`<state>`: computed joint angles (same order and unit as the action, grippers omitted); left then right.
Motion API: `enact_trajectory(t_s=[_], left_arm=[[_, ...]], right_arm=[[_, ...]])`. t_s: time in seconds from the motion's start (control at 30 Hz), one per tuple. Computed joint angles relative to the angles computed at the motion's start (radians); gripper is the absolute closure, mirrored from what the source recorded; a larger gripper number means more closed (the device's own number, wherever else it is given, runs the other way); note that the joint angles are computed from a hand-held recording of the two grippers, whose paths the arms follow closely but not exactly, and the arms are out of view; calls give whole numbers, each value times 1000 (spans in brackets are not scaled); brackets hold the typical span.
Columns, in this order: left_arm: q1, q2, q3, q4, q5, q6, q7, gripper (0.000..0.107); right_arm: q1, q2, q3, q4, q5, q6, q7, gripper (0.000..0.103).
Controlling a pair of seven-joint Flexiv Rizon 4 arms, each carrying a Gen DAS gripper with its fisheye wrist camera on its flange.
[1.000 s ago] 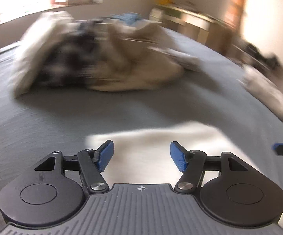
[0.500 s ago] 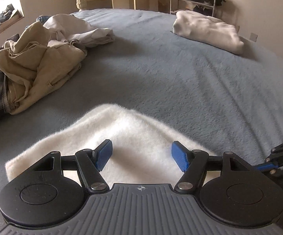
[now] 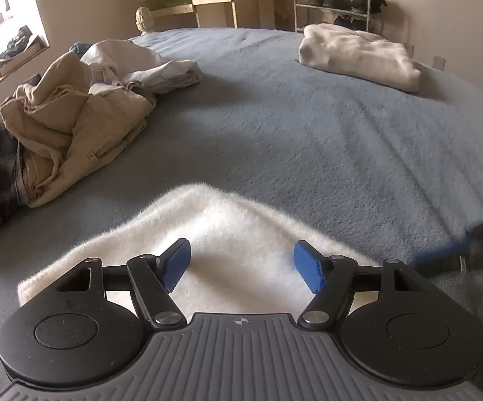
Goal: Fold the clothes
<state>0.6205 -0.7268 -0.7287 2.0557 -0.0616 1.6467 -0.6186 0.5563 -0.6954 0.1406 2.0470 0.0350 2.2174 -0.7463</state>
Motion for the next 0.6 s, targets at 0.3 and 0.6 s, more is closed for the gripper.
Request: enact_trajectory(t_s=[0.3, 0.6], left_arm=[[40, -28, -35, 6, 12, 8, -3, 35], [66, -56, -56, 6, 51, 29, -14, 35]], right_arm=[[-111, -160, 52, -255, -177, -87, 111, 82], [-160, -222, 88, -305, -244, -74, 187, 81]])
